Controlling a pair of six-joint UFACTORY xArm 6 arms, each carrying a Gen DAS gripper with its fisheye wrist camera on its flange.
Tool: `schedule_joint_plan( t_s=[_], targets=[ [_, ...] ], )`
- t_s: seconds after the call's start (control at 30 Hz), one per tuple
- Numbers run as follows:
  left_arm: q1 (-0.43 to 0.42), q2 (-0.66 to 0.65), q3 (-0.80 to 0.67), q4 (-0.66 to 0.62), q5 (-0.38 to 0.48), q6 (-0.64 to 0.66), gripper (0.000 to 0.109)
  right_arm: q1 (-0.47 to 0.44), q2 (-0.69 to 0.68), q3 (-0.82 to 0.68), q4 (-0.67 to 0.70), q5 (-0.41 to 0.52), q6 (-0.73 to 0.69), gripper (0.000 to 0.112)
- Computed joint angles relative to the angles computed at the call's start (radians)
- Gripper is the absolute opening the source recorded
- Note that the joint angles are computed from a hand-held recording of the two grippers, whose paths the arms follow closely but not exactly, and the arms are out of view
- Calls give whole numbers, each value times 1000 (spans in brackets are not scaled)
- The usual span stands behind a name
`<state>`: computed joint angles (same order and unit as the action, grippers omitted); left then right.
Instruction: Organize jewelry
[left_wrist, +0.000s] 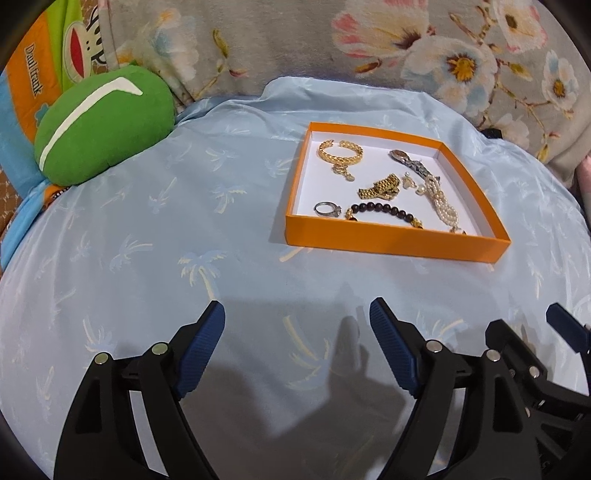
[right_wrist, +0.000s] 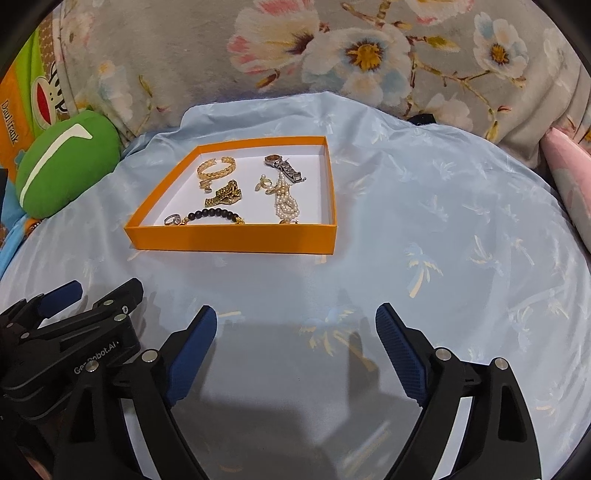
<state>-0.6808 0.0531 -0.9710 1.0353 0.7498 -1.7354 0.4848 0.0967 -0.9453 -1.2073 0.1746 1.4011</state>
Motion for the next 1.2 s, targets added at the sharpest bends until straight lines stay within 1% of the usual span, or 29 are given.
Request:
schedule_joint_plan(
  t_s=[0.13, 0.23, 0.3, 0.47, 0.7, 0.93, 1.2],
  targets=[
    [13, 23, -25, -20, 8, 8, 78, 3, 27, -23, 75, 11, -62, 86],
    [7, 37, -45, -37, 42, 21, 78, 5, 42, -34, 131, 16, -115, 86],
    [5, 38, -47, -42, 49, 24, 78, 5, 46, -34, 152, 11, -134, 86],
    [-7, 47, -61, -47, 86, 30, 78, 11, 48, -38, 161, 32, -141, 86],
    [-15, 38, -56, -24, 101, 9, 78, 3, 46, -33, 142, 9, -123, 86],
    [-28, 49, -75, -33, 144, 18, 78, 7, 47, -34, 160, 19, -140, 86],
    [-28, 53, -78, -37, 148, 21, 79, 8, 49, -35, 158, 23, -138, 86]
  ],
)
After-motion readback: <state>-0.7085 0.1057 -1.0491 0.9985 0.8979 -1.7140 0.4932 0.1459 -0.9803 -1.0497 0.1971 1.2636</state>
